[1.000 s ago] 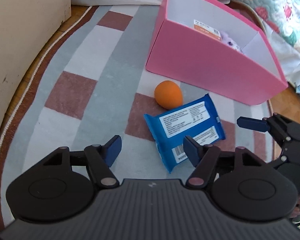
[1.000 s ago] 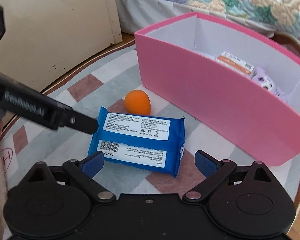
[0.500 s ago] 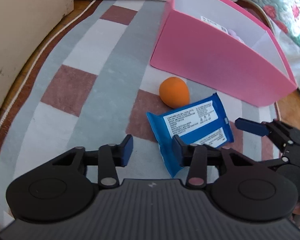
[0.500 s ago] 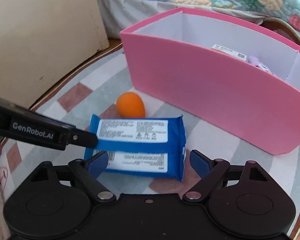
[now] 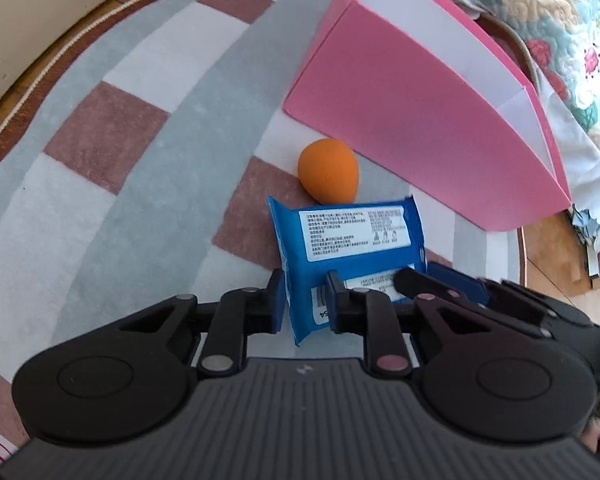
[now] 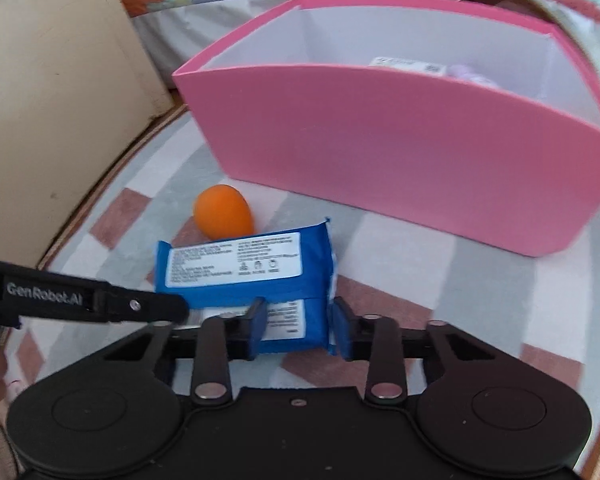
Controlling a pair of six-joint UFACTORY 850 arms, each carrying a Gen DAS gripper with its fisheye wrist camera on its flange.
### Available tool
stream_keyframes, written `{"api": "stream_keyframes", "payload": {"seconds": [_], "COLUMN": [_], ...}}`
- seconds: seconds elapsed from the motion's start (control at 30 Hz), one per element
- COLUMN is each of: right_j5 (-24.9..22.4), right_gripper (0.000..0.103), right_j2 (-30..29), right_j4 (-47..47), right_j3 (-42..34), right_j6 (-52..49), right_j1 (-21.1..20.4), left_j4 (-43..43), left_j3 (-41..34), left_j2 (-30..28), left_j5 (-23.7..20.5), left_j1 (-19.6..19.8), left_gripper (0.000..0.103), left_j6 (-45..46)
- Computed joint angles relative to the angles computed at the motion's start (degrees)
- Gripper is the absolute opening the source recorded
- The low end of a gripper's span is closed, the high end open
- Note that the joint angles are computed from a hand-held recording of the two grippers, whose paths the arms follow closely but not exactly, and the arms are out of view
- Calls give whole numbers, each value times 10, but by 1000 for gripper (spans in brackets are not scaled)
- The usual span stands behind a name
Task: Organize objects
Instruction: 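Close the left gripper on the edge of the blue pack, then lift the blue pack with the left gripper toward the pink box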
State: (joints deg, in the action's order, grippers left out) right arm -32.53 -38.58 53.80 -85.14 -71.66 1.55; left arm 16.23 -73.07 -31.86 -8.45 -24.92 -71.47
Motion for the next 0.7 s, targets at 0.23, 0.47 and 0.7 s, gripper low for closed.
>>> {"api": "stream_keyframes", "payload": {"seconds": [0.23,0.47,0.7], "right_j5": [-8,-67,-48], "right_gripper": [33,46,40], "right_j2": [0,-33,-8], "right_j4": [22,52,37], "right_j3": [6,-22,7], "right_j6": [-21,31,3], "right_j1": [-7,-25,-16], "left_j4": [46,125,120], "left_j3": [-7,-19,-18], "left_j2": [-7,-12,-14], "left_j5": [-6,-20,-7], "left_j1": [-1,-10,-10], "left_gripper": [19,19,19], "left_j6": [-42,-87,-82]}}
